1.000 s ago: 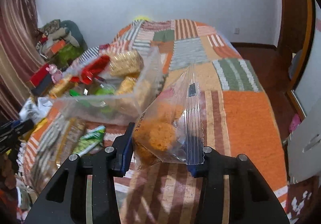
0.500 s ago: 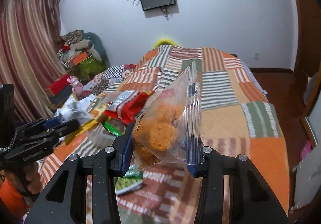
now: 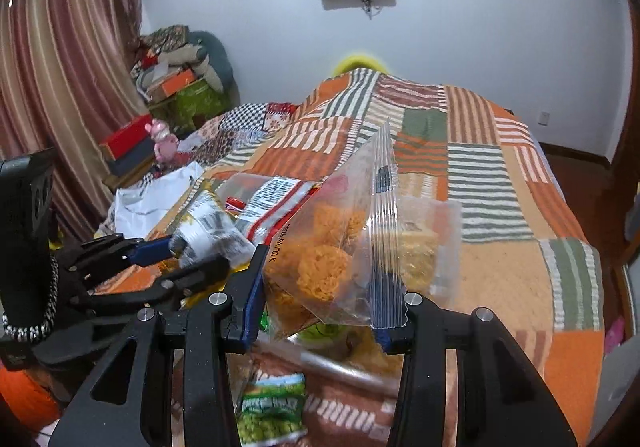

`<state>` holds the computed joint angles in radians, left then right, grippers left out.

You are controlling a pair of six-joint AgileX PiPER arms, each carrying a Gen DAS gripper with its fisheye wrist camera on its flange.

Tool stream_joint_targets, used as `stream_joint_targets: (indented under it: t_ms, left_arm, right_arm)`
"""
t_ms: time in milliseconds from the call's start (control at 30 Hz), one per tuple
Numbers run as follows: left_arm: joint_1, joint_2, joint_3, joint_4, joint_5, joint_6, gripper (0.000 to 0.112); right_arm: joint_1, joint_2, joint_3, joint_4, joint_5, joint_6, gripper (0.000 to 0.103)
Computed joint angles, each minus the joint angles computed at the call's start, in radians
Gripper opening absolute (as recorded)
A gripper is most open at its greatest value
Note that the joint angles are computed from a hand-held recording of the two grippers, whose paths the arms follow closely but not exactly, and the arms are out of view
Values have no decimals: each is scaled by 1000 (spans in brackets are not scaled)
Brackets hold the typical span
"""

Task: Organize snacks
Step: 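Release the yellow-white snack bag and orange puff bag into the clear box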

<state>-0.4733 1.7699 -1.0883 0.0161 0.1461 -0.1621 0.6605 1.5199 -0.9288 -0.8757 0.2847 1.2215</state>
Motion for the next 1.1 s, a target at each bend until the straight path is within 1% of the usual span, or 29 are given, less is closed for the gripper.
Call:
stream_joint_targets:
  t_ms: [33, 67, 167, 233, 300, 400, 467, 500, 533, 600, 700, 767, 833, 867, 967, 1033, 1100]
  left_arm:
    - [4, 3, 0, -72, -2, 69, 44]
    - [7, 9, -5, -107, -1, 104, 44]
    - [9, 20, -6, -74, -9, 81, 45]
    - [14, 21, -2, -147, -14, 159, 46]
    - [15, 22, -1, -149, -17, 164, 47]
    - [6, 20, 2, -23, -20, 48, 49]
    - [-6, 14, 5, 114, -17, -86, 51]
    - [-10, 9, 10, 148, -16, -122, 52]
    - [-10, 8, 8, 151, -14, -125, 54]
    - [-18, -2, 15, 254, -12, -232, 58]
    - [-30, -31, 34, 422, -14, -403, 60]
    - [-31, -48, 40, 438, -11, -421, 61]
    - [-29, -70, 52, 389, -13, -378, 63]
    - [-28, -80, 56, 397, -10, -385, 64]
    - [-36, -121, 84, 497, -5, -482, 65]
    - [-46, -147, 101, 569, 8, -550, 69]
    - [-56, -168, 118, 625, 19, -604, 70]
  right_arm:
    - [5, 16, -17, 0, 12, -11, 42]
    - [7, 27, -30, -2, 22, -17, 43]
    - [4, 46, -49, -18, 43, -15, 44]
    - [-12, 46, -53, 38, 31, -69, 44]
    - [-21, 44, -54, 64, 29, -93, 44]
    - [-17, 27, -41, 52, 44, -77, 47]
    - [-14, 10, -29, 25, 48, -49, 56]
    - [-7, -1, -20, -22, 56, -2, 59]
    - [-2, -6, -19, -58, 64, 32, 62]
    - [9, -23, -10, -95, 85, 63, 63]
    - [4, -49, 6, -76, 77, 48, 63]
    - [6, -75, 26, -83, 72, 59, 63]
    - [13, -94, 42, -92, 70, 74, 63]
    - [20, -106, 51, -100, 75, 86, 63]
    - [37, -137, 74, -86, 79, 80, 63]
    - [53, -158, 92, -100, 90, 98, 63]
    - [73, -179, 110, -116, 106, 118, 64]
